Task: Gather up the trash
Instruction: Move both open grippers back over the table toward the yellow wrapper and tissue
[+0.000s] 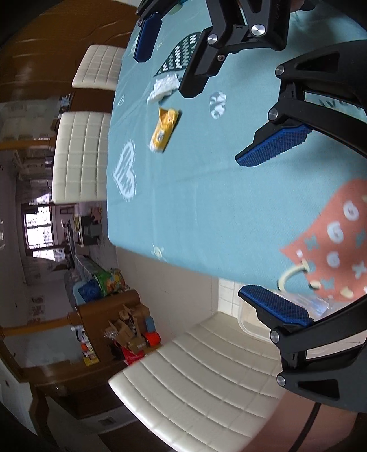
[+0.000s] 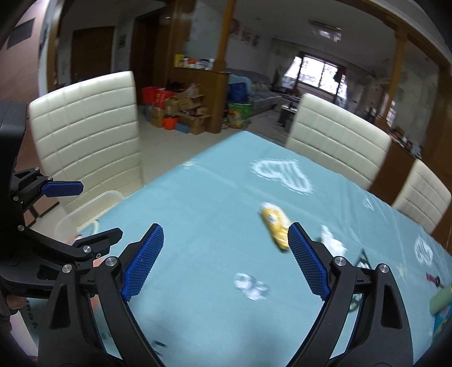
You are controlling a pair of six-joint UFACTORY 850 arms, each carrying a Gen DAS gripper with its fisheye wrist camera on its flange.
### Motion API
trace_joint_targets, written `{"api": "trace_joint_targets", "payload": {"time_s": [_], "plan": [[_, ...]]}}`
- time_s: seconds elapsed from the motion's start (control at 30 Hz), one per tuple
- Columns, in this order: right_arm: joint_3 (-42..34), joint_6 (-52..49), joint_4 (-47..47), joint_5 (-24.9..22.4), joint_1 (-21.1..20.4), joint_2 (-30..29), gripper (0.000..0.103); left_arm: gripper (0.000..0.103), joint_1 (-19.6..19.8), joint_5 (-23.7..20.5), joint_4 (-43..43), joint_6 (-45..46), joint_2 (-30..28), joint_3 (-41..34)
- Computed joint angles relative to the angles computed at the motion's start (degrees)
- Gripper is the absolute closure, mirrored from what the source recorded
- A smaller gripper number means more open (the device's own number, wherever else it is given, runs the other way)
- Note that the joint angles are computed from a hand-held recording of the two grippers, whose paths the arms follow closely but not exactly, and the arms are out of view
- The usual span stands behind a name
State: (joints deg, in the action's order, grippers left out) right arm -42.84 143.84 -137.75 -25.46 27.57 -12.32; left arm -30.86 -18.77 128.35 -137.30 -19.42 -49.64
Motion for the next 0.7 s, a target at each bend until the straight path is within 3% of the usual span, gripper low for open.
{"api": "trace_joint_targets", "payload": {"time_s": [0.2,0.47,0.57,0.7], "plan": [[2.8,4.4,-3.6,0.2,-4.8,1.8,0.014,0.019,-3.1,1.8,-2.2,2.0,-2.8,-4.5],[4.2,8.5,-8.5,-0.9,-10.8,1.3,0.014,0.019,-6.1,4.0,-12.8,13.3,-8.6,-11.9],[3.5,10.1,-10.1,-1.1,-13.4,-0.4,0.014,0.019,-6.6,4.1,-9.9,10.8,-11.4,-15.1],[1.4,15.7,-14.3,1.1,-17.1,-3.5,0.014,0.019,-7.1,6.3,-20.4,22.8,-17.0,-22.3]]}}
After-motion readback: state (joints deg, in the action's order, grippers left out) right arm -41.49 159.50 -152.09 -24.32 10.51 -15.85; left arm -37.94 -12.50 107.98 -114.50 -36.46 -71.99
